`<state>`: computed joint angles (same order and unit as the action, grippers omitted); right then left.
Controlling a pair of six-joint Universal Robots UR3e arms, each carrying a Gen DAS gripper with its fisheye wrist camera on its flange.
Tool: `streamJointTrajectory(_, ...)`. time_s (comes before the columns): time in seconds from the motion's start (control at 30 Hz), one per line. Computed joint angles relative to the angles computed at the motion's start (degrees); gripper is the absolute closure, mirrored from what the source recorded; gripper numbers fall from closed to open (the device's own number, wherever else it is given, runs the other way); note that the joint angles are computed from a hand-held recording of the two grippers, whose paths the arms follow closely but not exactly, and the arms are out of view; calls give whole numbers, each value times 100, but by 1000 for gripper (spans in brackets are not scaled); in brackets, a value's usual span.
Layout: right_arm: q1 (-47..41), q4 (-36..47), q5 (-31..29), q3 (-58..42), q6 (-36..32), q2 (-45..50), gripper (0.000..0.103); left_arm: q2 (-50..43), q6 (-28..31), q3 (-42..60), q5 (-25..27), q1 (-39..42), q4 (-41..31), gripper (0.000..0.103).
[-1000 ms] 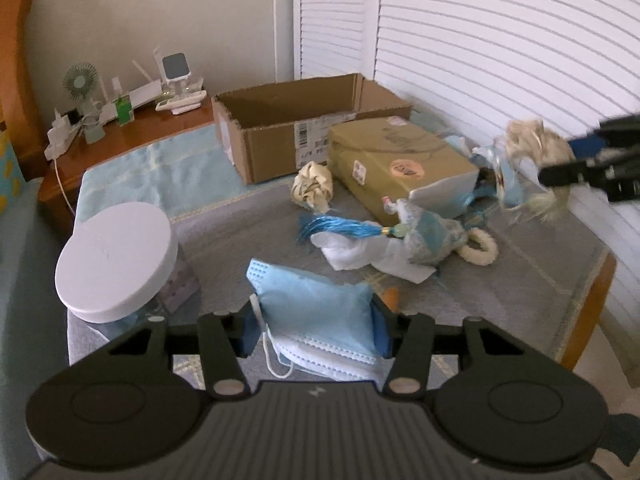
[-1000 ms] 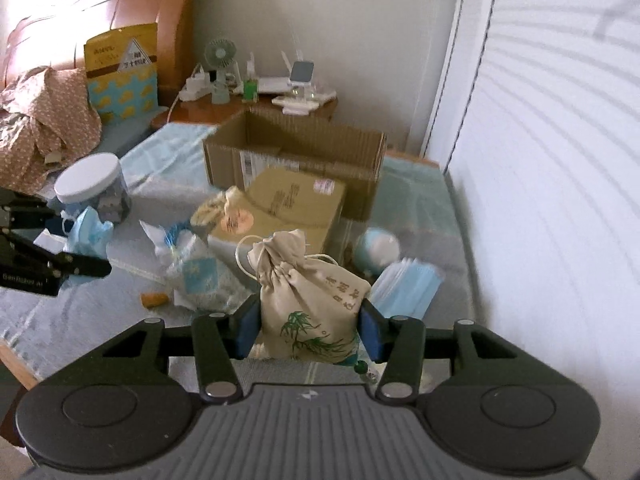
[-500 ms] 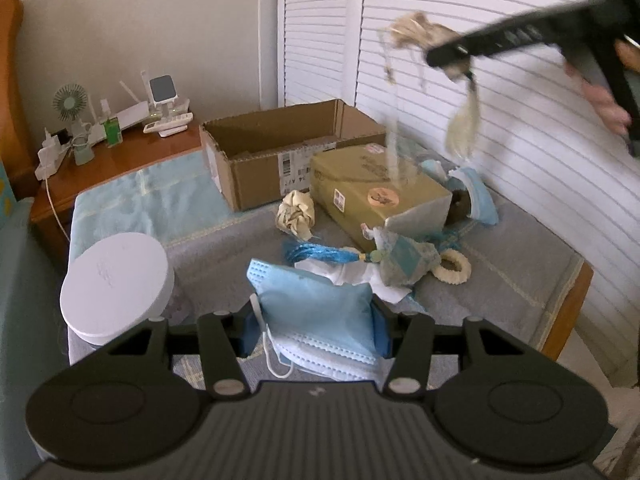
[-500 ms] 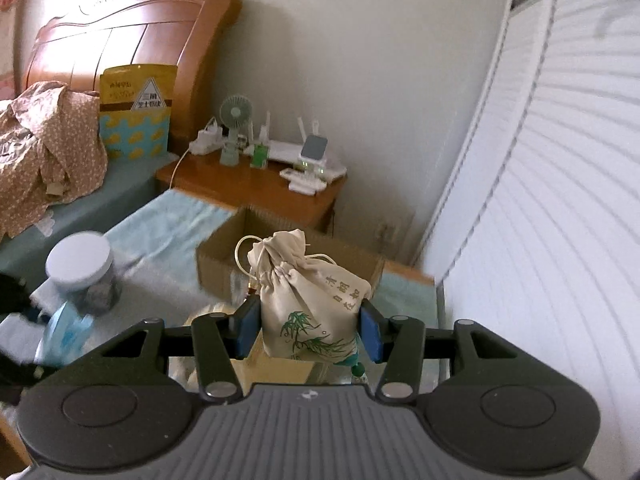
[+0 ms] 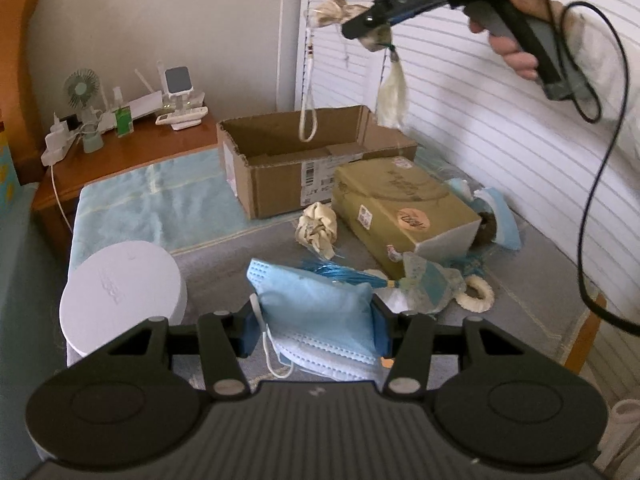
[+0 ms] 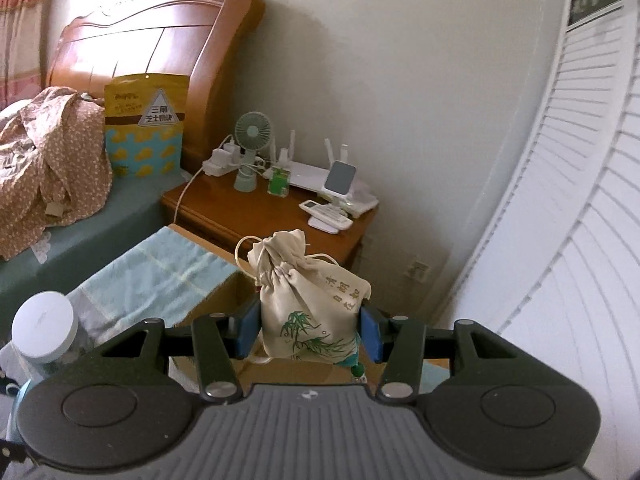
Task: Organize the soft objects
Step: 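Drop the pouch into the cardboard box with the right tool while the left holds masks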
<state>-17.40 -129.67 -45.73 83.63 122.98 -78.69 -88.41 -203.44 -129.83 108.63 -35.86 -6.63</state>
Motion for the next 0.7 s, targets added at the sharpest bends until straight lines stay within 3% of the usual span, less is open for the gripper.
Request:
streamJointTrajectory(0.2, 406, -79, -399, -651, 148, 875, 47, -109, -14, 74, -55, 120, -88, 51)
streamJointTrajectory(0.37, 503, -454, -889, -441, 59, 1103, 45, -232, 0, 165, -139, 160, -102, 51)
streamJointTrajectory(0.4, 498, -680, -1019, -281, 83, 1087, 39, -239, 4, 171, -143, 152, -106, 51)
streamJointTrajectory(0.47, 400, -770, -1009, -114, 55, 1047, 8, -259, 9, 191, -163, 147, -109, 51)
streamJointTrajectory(0.57, 173, -779, -812, 207, 35, 843, 1, -268, -17, 224, -178, 130, -164, 51)
streamJointTrajectory(0.7, -49, -1067, -784, 890, 35, 397, 0, -242, -72, 227, -213, 126, -203, 51)
